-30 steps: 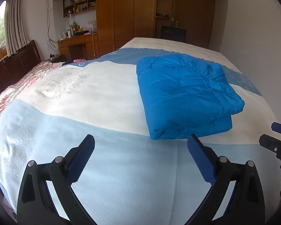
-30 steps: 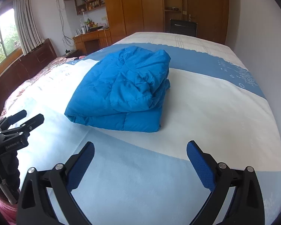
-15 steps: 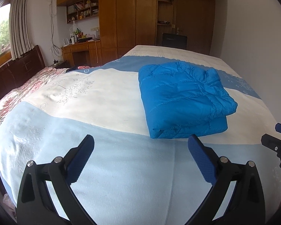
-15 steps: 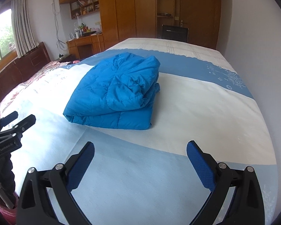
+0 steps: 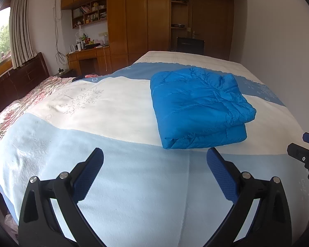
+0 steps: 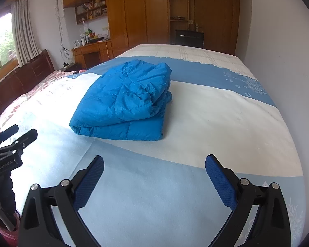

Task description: Fold large clothes

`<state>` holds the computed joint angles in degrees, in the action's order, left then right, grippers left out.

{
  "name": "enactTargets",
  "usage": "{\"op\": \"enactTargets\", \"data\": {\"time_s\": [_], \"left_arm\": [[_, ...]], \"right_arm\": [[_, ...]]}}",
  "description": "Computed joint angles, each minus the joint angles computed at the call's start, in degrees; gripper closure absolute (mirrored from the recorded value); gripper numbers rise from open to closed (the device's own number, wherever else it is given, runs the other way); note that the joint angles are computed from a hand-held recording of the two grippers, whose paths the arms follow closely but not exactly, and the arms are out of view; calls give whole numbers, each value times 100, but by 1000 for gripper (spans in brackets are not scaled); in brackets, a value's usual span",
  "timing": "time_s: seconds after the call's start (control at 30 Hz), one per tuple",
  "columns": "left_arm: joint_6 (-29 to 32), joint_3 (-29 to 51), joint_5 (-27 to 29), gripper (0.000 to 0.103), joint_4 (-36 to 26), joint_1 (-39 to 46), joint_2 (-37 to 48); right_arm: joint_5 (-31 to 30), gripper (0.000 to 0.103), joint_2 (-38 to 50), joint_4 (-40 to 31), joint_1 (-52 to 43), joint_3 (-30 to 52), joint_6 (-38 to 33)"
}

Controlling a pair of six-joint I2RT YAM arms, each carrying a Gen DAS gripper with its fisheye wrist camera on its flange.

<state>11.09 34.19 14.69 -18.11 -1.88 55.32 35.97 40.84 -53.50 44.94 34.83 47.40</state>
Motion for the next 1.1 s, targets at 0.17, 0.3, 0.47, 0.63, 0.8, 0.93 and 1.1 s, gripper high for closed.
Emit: {"op": "enactTargets", "data": {"time_s": [0.17, 0.3, 0.47, 0.63, 0.8, 0.93, 1.1], "left_arm": [[7, -19, -19, 4, 0, -11, -33], [-2, -19, -20, 4, -19, -30, -34], [12, -13, -12, 4, -26, -34, -18], [-10, -7, -53, 4, -37, -81, -3], [-11, -6, -92, 4, -50, -121, -9], [13, -14, -119, 4, -46, -153, -15], [26, -9, -115, 4, -55, -166, -2]], "right_arm": [[19, 4, -15, -1, 75, 15, 22], [-16, 4, -21, 3, 62, 35, -12], [-114, 4, -22, 82, -41, 20, -126], [-105, 4, 1, 127, -32, 19, -158], [-135, 4, 12, 148, -58, 10, -156], [-173, 4, 29, 191, -95, -1, -193], [-172, 4, 29, 199, -93, 2, -210]]}}
